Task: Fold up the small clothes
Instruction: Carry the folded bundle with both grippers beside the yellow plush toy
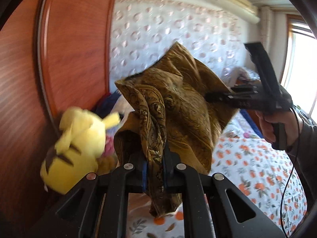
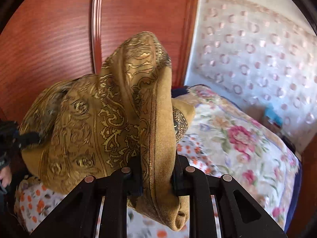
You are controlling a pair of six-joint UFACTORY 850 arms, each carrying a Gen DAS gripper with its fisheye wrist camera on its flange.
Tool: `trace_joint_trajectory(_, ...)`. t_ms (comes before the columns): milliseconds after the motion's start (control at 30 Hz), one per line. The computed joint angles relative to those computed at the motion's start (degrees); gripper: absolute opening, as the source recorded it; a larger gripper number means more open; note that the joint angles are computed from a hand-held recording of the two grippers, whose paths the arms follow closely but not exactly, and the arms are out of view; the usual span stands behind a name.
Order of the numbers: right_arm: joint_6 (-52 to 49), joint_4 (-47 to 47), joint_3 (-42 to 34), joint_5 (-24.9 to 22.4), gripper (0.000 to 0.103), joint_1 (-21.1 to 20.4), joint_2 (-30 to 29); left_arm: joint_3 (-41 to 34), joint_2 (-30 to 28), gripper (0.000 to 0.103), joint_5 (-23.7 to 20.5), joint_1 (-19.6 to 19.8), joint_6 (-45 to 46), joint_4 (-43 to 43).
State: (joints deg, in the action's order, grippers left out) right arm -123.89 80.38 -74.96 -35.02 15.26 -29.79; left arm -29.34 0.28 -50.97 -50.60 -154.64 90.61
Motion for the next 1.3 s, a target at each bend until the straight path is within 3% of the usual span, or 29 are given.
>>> trace_joint_trajectory(100, 8.23, -6.58, -6.02, 2.38, 0.02, 3.08, -6.22, 1.09, -2.75, 0.012, 1.21, 0.57, -5.59, 0.76)
trace_joint_trajectory(200, 13.45, -9.26, -11.01, 3.06, 0.024, 4.8, -11.09, 1.53, -4.86, 0.013, -0.75, -0.63, -9.29, -1.23)
trace_joint_trajectory(367, 14.01, -3.13, -14.78, 0.48, 0.049, 4.81, -14.26, 2.2, -6.3, 0.013, -1.39, -1.66, -13.81, -2.08)
trace_joint_trajectory(467, -0.23, 9.17, -8.37, 0.19, 0.049, 4.09, -11.63, 1.65, -6.95, 0.014, -2.53, -2.92, -13.29, -4.29)
trace_joint_trajectory(600, -14.36, 19.39, 2.3, -5.89, 0.049, 1.93, -6.26, 0.98, -7.81, 0.014, -2.67, -3.47, -12.24, -6.16)
trace_joint_trajectory(700, -14.44, 16.59, 4.86, -8.62, 0.049, 0.62, -5.4, 1.11, -8.41, 0.014, -1.55, -3.54, -13.62, -5.68)
trace_joint_trajectory(833, -13.32, 15.17, 3.43, -2.82, 0.049, 1.96, -7.77, 0.71, -8.67, 0.014, -1.96, -3.98, -12.64, -7.04)
trace_joint_trajectory(967, -10.94, 14.14, 1.62, -2.66, 0.049, 2.08, -10.54, -0.02, -8.51, 0.019, -2.24, -4.25, -9.78, -9.65)
trace_joint_trajectory(1167, -14.68, 18.04, 8.95, -3.36, 0.049, 0.38, -4.76, -1.01, -7.11, 0.035, -5.38, -7.12, -4.53, -13.78)
trace_joint_trajectory(1200, -16.06, 18.74, 10.86, -4.0, 0.049, -0.44, -3.25, -1.22, -6.73, 0.046, -6.02, -7.9, -3.86, -13.94)
trace_joint_trajectory(1300, -15.33, 17.46, 15.31, -6.19, 0.049, -3.33, 1.84, -2.44, -6.25, 0.05, -7.82, -9.77, -1.22, -14.66)
